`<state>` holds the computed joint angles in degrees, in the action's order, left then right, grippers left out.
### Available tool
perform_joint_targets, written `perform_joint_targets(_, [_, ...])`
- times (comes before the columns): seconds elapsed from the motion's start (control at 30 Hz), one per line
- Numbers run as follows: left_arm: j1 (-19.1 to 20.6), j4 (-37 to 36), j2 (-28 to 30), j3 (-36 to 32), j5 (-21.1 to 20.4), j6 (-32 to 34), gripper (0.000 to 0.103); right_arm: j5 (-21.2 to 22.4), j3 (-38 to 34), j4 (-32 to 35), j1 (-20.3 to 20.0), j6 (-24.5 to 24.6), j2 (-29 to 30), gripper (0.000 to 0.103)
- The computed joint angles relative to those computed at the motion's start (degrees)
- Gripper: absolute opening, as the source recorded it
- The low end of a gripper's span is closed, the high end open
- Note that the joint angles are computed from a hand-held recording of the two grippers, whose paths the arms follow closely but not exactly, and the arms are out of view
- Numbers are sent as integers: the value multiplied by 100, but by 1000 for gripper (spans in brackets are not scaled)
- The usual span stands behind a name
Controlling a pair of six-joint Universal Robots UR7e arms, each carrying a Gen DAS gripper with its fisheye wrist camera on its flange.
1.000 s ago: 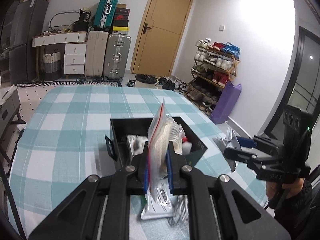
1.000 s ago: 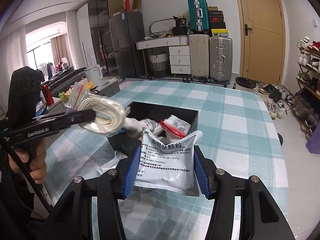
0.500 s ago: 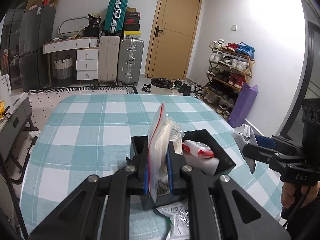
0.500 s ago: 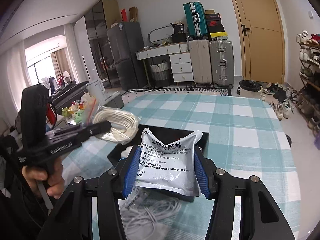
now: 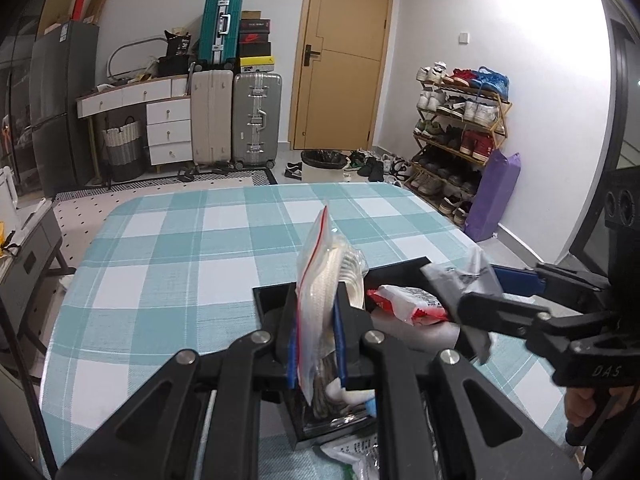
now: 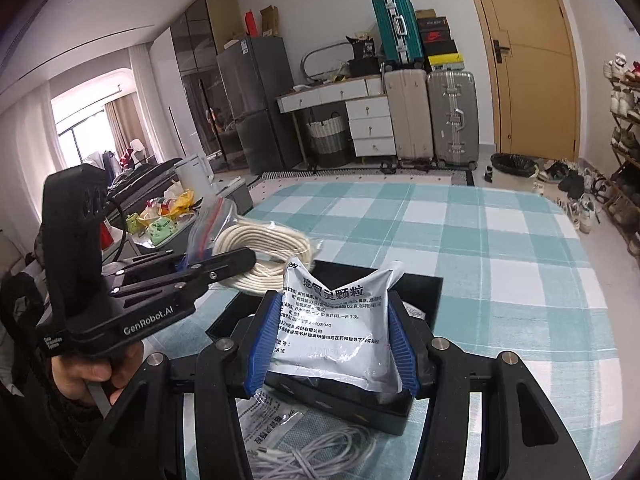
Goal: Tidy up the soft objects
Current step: 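Lift the rope bag and sachet over the black box and lower them in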
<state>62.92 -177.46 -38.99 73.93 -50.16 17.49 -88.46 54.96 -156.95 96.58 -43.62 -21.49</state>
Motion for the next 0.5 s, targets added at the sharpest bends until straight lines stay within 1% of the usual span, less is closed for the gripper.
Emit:
perform_joint_targets(0.17, [49,146,105,-166,-61,-41,12,-8,-325,38,-22,40,244,52])
perform_joint_targets(0.23, [65,193,135,-215,-93,-47,12,-49,-432,-10,-27,41,337,52])
perform_joint_targets(0.33, [84,225,190,-294,-98,-13,12,4,-490,-148,-50,28,417,52])
perform_joint_targets(0.5, [131,379,257,-409,-168,-108,12,-93,-677,-262,-43,-48,579,52])
